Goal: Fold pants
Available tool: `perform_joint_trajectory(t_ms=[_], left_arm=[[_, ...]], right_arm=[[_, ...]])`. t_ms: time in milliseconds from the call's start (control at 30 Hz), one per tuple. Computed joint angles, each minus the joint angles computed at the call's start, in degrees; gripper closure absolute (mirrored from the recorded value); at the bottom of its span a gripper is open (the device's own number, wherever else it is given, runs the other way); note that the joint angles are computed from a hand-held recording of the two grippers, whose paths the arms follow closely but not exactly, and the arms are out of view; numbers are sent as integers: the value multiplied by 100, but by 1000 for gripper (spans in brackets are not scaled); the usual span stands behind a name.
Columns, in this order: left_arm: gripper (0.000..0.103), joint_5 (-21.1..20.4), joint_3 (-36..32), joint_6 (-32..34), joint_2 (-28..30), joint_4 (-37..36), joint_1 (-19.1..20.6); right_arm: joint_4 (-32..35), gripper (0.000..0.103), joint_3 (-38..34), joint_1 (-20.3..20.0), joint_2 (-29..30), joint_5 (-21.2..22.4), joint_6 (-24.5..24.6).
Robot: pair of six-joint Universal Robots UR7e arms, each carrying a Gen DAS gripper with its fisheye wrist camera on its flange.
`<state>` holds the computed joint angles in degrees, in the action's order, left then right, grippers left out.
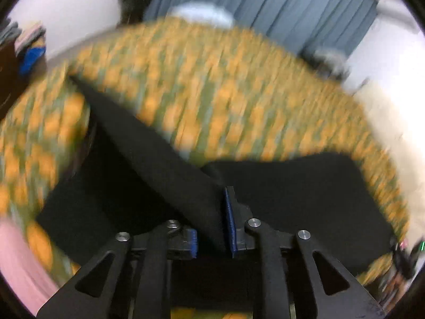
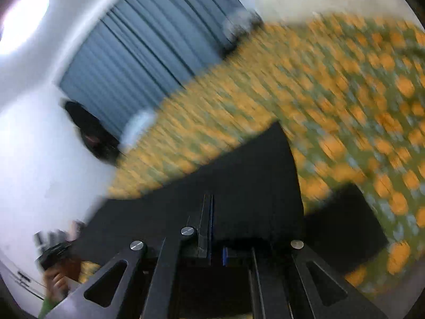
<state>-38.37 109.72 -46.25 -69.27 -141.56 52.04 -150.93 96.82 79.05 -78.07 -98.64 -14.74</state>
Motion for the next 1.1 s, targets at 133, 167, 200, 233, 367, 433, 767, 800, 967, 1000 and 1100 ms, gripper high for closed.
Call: perform_joint_trajectory(t_ms=[133,167,200,233,367,433,767,800,967,1000,1100], left_arm=[[89,-492,400,-610,246,621,216],[89,-478,425,-644,268,595,200],[89,-432,398,-582,279,598,160],[88,-428,360,-482,290,580,145],[87,-388,332,-416,345,592,195],[85,-377,355,-324,436,388,237],[85,-422,343,-348,477,230,235],[89,-415,336,-360,473,251,231],[91,-253,405,-478,435,96,-60],[90,-170,397,-432,503,143,-163],[87,-363,156,-322,807,673,-145]], right_arm=[[876,97,-120,-511,274,-997,656],[972,97,-114,-598,258,-971,804],[886,97,-78,-657,189,-818,909],[802,97,-81,-633,180,-855,860],[1044,93,-134,-624,215,-1007,745],[1104,90,-162,-682,176,-730,802],[1034,99,-204,-984,16,215,1053],[1075,98,-291,-842,94,-158,847],[-458,99,-24,-186,94,-906,-818],[-998,99,71,-78,138,-1207,-1292],[-1178,98,-121,-101,570,-2429,-1634]])
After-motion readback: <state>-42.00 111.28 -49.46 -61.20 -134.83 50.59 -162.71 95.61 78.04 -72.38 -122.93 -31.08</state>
